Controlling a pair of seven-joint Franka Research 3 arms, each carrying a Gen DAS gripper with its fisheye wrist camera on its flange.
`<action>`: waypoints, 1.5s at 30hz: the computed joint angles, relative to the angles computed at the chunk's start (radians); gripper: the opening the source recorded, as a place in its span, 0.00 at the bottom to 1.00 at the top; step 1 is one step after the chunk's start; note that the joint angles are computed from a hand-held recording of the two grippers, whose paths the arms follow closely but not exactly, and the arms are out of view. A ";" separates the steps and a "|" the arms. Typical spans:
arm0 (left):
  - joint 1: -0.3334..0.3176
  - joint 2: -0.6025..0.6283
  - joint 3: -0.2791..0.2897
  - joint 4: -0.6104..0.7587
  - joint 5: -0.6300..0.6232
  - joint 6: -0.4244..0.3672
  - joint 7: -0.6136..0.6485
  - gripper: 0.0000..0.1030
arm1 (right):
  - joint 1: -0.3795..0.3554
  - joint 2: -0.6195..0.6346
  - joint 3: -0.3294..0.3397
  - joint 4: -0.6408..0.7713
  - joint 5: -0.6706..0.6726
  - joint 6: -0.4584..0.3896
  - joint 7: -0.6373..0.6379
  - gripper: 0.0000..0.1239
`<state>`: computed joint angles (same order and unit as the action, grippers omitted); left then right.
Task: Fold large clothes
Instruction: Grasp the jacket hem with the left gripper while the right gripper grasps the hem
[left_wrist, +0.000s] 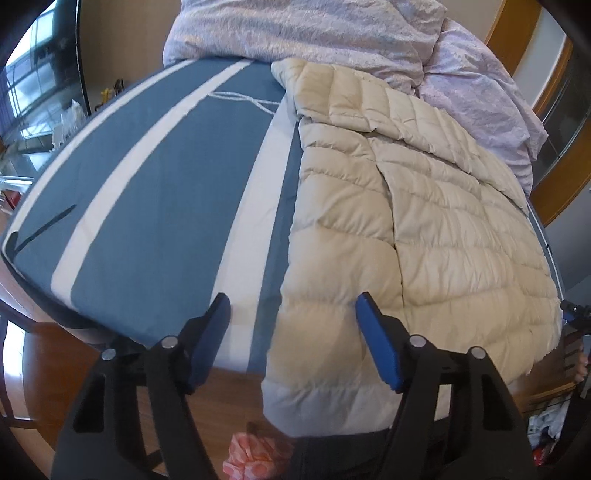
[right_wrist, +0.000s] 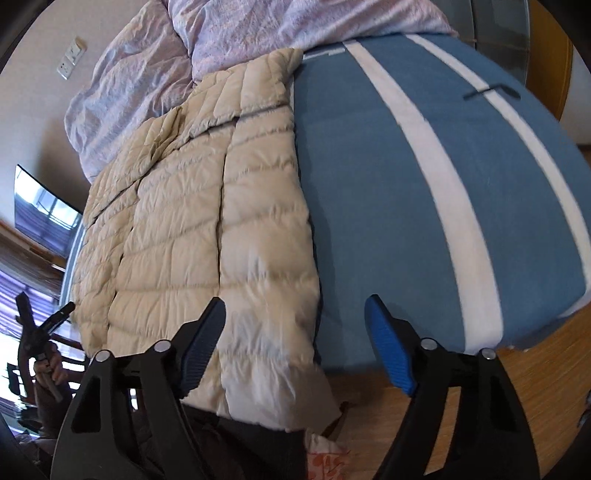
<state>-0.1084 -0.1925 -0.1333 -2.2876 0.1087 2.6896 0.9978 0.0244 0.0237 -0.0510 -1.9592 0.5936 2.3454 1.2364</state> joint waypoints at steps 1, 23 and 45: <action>-0.003 -0.004 -0.001 -0.006 -0.004 0.004 0.002 0.66 | -0.001 -0.001 -0.001 -0.004 0.010 -0.008 -0.009 0.60; -0.034 0.027 -0.046 0.031 0.089 -0.022 -0.068 0.33 | 0.017 -0.034 0.005 -0.068 0.187 -0.004 -0.169 0.20; 0.016 0.048 -0.073 0.217 0.341 -0.074 -0.236 0.11 | 0.062 -0.023 0.021 0.041 -0.006 0.179 -0.054 0.07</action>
<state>-0.0923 -0.1449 -0.2060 -2.0710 0.4494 2.6151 0.7616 0.0861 0.0004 -0.0300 -1.9178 0.5880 2.5245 1.1822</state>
